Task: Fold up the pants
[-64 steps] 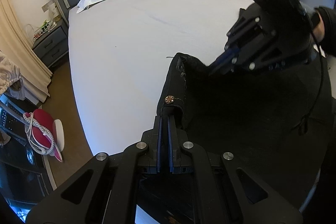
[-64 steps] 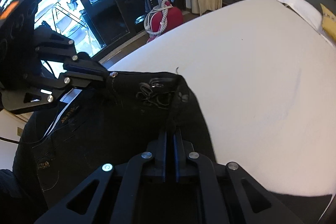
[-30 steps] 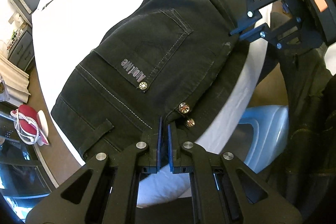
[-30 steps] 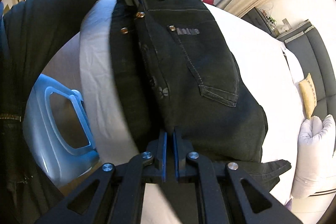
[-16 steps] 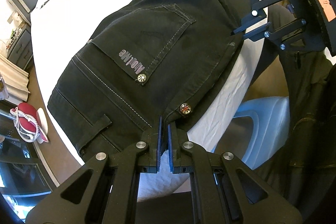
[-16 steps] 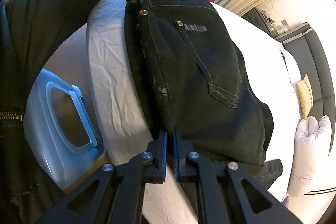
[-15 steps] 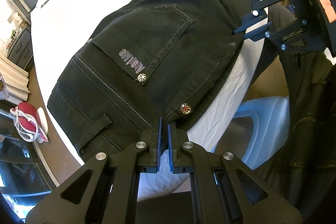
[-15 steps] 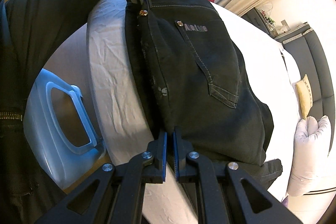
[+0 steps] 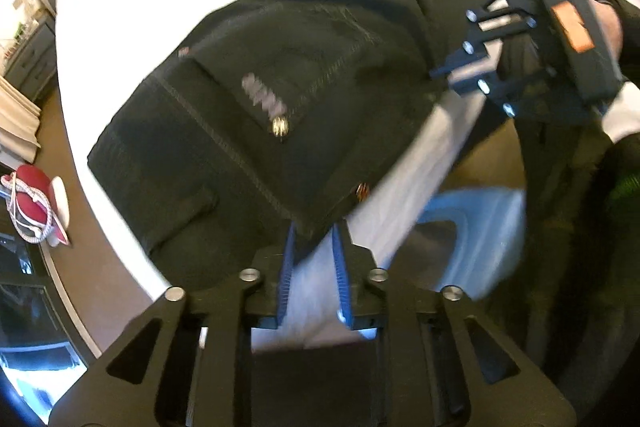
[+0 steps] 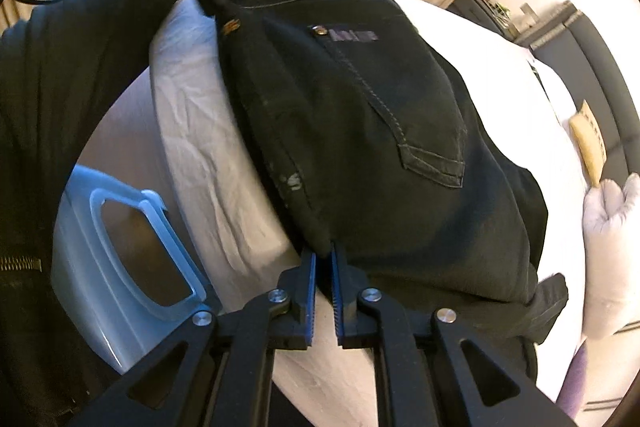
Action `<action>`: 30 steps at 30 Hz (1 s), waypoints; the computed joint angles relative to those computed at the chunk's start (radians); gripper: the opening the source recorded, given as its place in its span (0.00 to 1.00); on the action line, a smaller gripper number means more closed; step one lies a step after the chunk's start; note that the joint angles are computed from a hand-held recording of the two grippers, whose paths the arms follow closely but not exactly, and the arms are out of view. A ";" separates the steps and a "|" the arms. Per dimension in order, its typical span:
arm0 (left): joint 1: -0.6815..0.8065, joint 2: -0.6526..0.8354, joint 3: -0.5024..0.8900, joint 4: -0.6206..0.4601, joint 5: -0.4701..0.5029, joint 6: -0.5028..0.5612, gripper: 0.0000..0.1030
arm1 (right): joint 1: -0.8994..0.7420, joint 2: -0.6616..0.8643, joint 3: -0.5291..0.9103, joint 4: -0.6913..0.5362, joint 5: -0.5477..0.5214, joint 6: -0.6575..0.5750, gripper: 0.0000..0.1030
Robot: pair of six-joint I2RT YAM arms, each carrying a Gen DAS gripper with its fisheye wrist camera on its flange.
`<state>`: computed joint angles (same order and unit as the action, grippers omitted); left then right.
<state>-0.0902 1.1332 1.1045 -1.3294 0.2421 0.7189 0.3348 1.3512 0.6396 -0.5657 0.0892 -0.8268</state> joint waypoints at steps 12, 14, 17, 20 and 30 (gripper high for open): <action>-0.261 0.110 0.155 0.182 0.071 -0.342 0.18 | 0.023 0.021 -0.012 0.053 0.011 0.137 0.13; -0.311 0.177 0.124 0.269 0.086 -0.412 0.18 | -0.016 0.029 -0.001 0.042 -0.051 0.178 0.23; -0.367 0.292 0.040 0.392 0.005 -0.500 0.18 | -0.066 0.013 0.017 -0.002 -0.143 0.239 0.57; -0.339 0.297 0.016 0.438 0.059 -0.557 0.18 | -0.193 -0.012 0.070 -0.084 -0.265 0.279 0.58; -0.260 0.266 -0.024 0.437 0.109 -0.576 0.18 | -0.829 0.543 0.820 -0.127 -0.688 0.768 0.58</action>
